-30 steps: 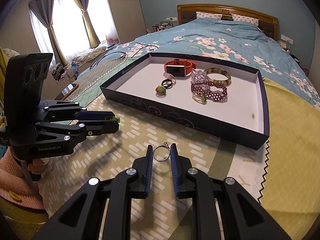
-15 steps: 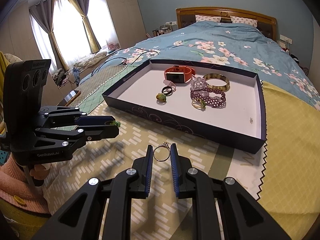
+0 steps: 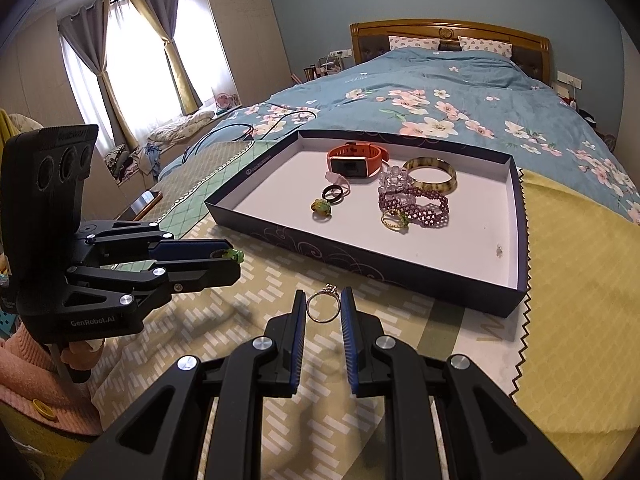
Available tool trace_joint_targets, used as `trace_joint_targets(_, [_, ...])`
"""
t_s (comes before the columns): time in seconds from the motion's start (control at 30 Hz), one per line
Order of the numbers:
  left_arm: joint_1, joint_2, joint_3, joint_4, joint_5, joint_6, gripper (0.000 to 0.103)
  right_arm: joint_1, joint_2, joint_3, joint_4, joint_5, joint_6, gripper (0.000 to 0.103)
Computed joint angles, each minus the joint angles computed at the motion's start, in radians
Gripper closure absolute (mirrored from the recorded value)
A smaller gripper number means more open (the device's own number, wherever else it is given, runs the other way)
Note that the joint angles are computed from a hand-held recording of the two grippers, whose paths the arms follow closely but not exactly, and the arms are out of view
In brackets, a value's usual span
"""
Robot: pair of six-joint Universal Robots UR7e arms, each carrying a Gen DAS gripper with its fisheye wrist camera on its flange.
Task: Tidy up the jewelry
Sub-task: 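Lift both held rings and carry them toward the box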
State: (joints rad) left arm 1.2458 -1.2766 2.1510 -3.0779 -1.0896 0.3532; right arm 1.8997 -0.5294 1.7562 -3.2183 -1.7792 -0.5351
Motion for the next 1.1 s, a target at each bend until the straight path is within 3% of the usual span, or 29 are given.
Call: trace_joint_targets(1.1, [-0.020, 0.012, -0.023, -0.052, 0.000, 0.021, 0.080, 0.000, -0.002, -0.014, -0.045, 0.028, -0.001, 0.087])
